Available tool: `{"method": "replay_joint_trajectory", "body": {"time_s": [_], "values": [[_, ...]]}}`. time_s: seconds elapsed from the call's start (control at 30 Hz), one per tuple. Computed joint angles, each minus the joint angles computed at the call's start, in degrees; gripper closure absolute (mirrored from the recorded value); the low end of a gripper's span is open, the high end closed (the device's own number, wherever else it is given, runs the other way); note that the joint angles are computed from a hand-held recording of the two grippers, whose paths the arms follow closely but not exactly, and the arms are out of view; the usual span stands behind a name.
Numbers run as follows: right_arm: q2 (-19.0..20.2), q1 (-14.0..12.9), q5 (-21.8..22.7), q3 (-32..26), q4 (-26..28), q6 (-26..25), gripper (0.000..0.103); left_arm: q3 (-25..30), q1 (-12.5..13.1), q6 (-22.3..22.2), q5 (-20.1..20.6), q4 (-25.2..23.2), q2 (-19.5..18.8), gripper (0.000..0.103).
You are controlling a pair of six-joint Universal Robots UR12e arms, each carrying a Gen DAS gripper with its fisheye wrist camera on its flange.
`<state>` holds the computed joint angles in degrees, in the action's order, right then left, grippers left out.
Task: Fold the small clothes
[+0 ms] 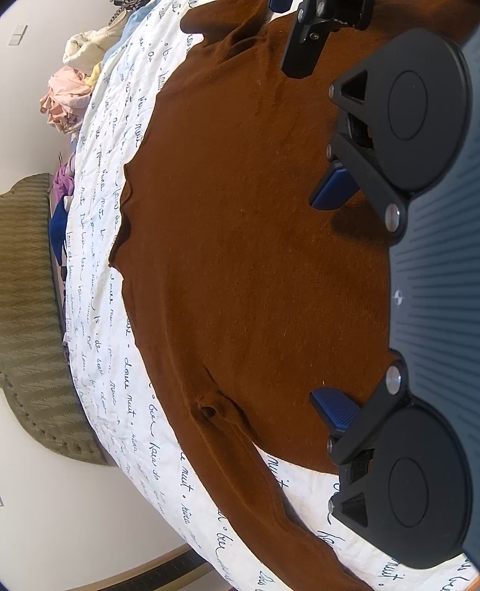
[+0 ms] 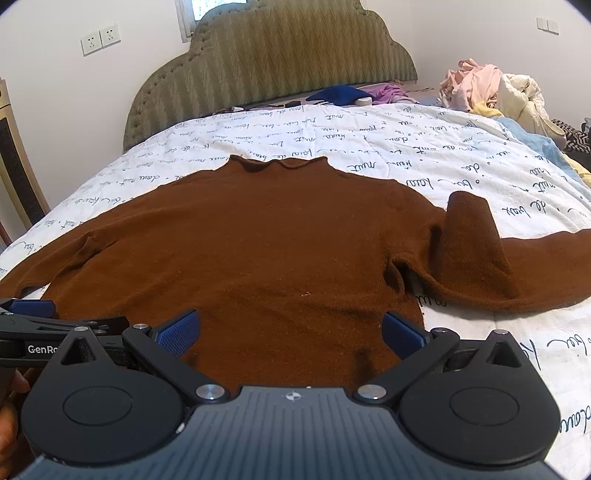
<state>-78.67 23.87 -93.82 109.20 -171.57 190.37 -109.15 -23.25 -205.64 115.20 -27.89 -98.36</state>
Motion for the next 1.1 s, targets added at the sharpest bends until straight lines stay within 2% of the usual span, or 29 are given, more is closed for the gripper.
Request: {"method": "replay_joint_trajectory", "body": {"time_s": [0.4,1.1], "values": [[0.02,-0.2,0.58,0.34,-0.67,-0.4,0.0,-0.15,-0.32,-0.09,1.25,0.78,-0.23,0.0],[-0.27,-0.61,2.23,1.25,-2.71,-3.09,0.0,-0.11,-0.35,-0.19,0.64,1.14,-0.46,0.0]]}}
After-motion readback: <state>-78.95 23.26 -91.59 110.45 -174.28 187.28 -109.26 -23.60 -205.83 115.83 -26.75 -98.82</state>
